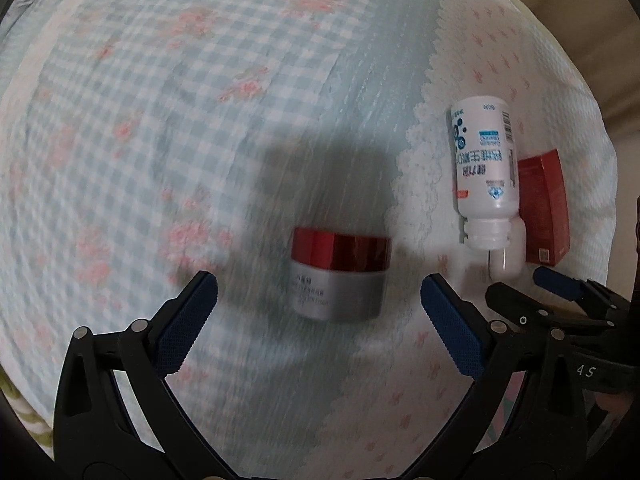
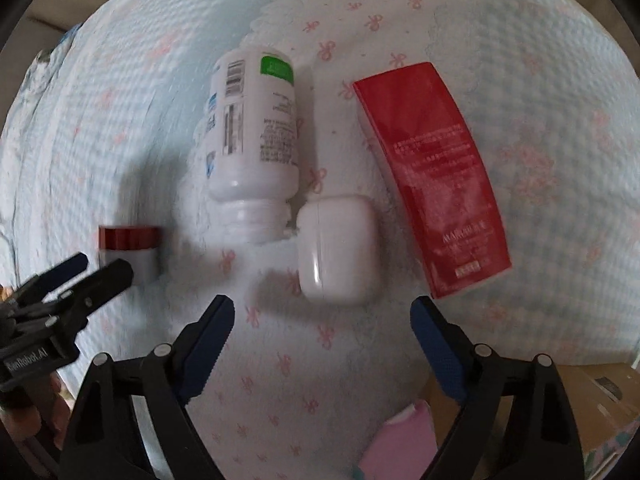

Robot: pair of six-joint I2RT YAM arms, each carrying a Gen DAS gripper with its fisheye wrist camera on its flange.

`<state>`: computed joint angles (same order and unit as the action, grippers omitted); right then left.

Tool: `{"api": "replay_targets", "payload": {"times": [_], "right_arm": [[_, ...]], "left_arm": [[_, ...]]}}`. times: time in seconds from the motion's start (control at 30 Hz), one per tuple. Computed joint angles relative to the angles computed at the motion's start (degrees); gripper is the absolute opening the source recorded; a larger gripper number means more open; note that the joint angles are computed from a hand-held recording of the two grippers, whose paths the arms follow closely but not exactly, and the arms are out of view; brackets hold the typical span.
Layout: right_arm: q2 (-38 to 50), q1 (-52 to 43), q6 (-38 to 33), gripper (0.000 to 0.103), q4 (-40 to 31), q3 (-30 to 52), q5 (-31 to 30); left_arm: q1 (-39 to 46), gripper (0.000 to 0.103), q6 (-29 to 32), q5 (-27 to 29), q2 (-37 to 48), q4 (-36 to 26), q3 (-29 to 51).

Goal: Organize rigid objects
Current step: 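Grasp red-capped silver jar with left tool while right tool grasps white case, then carry red-capped jar and white case into the cardboard box and release both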

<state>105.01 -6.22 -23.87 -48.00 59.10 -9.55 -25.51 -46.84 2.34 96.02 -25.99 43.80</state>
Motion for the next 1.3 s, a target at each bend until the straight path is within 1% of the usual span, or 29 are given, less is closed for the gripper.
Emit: {"api": "replay_targets", "payload": {"times": [0.03, 0.1, 0.13, 0.23, 0.27, 0.3, 0.33, 0.37, 0.4, 0.43, 0.47, 0.53, 0.6, 0.73, 0.8, 0.9, 1.03, 1.13, 1.3], "right_arm": [[0.70, 0.45, 0.49, 0.087, 0.35, 0.34, -0.22], [2.11, 1.78, 0.94, 0.082, 1.48, 0.80, 0.22], [3.11, 2.38, 1.38, 0.074, 1.65, 1.19, 0.44], [4.94, 3.83, 2.88, 0.072, 3.40, 1.34, 2.28], [4.92, 4.19, 3.58, 0.072, 3.79, 1.27, 2.64], [4.89, 4.42, 4.06, 0.072, 4.03, 1.23, 2.94], [4.77, 4.76, 4.52, 0.069, 4.43, 1.08, 3.50], [4.70, 5.22, 4.99, 0.063, 4.89, 0.93, 4.27], [5.15, 6.30, 6.24, 0.060, 5.14, 1.50, 5.26], [5.09, 6.71, 7.05, 0.055, 5.10, 1.71, 5.88], [5.23, 6.72, 7.87, 0.049, 4.94, 2.12, 6.06], [5.83, 5.68, 8.59, 0.043, 4.12, 3.52, 5.98], [6.47, 4.58, 8.39, 0.043, 3.04, 4.78, 4.82], [6.08, 3.98, 6.41, 0.042, 2.07, 5.48, 4.72], [5.20, 3.64, 6.62, 0.042, 1.45, 4.96, 4.00], [3.90, 1.55, 6.13, 0.042, -0.20, 4.93, 3.06], [0.66, 0.12, 5.86, 0.042, -1.63, 3.73, 1.43], [-3.48, 0.11, 5.94, 0.042, -3.65, 2.94, 0.08], [-11.02, -2.05, 4.56, 0.042, -10.31, 4.96, -3.62]], "left_arm": [[0.16, 0.099, 0.03, 0.04, 1.32, 0.70, 0.59], [0.25, 0.091, -0.13, 0.66, 3.44, 1.99, 1.19], [0.28, 0.089, -0.17, 0.91, 4.35, 2.37, 1.49], [0.10, 0.078, -0.42, 1.40, 6.02, 3.81, 1.43], [-0.12, 0.070, -0.68, 1.57, 6.61, 4.21, 1.52], [-0.36, 0.066, -0.94, 1.89, 7.03, 4.92, 1.44], [-1.16, 0.065, -1.67, 1.80, 7.65, 5.63, 1.69], [-1.75, 0.061, -1.82, 1.44, 7.84, 5.80, 1.89], [-2.26, 0.054, -1.92, 1.32, 7.88, 6.14, 1.98], [-2.81, 0.051, -2.09, 1.35, 7.88, 6.44, 2.09], [-3.63, 0.051, -2.33, 0.79, 8.69, 5.55, 3.28], [-4.63, 0.051, -2.99, 0.10, 9.80, 5.01, 4.64], [-4.14, 0.051, -2.87, 0.29, 9.92, 4.66, 5.42], [-4.41, 0.051, -3.58, 0.24, 8.68, 4.45, 4.71], [-3.45, 0.051, -2.65, 0.43, 6.43, 4.72, 2.38], [-4.87, 0.051, -3.87, -0.24, 3.46, 3.49, 1.12], [-4.48, 0.051, -3.24, -0.84, -0.39, 1.46, 0.01], [-5.34, 0.051, -3.88, -2.00, -4.60, -1.50, -0.17], [-8.35, 0.051, -4.00, -5.32, -12.26, -9.71, 2.41]]}}
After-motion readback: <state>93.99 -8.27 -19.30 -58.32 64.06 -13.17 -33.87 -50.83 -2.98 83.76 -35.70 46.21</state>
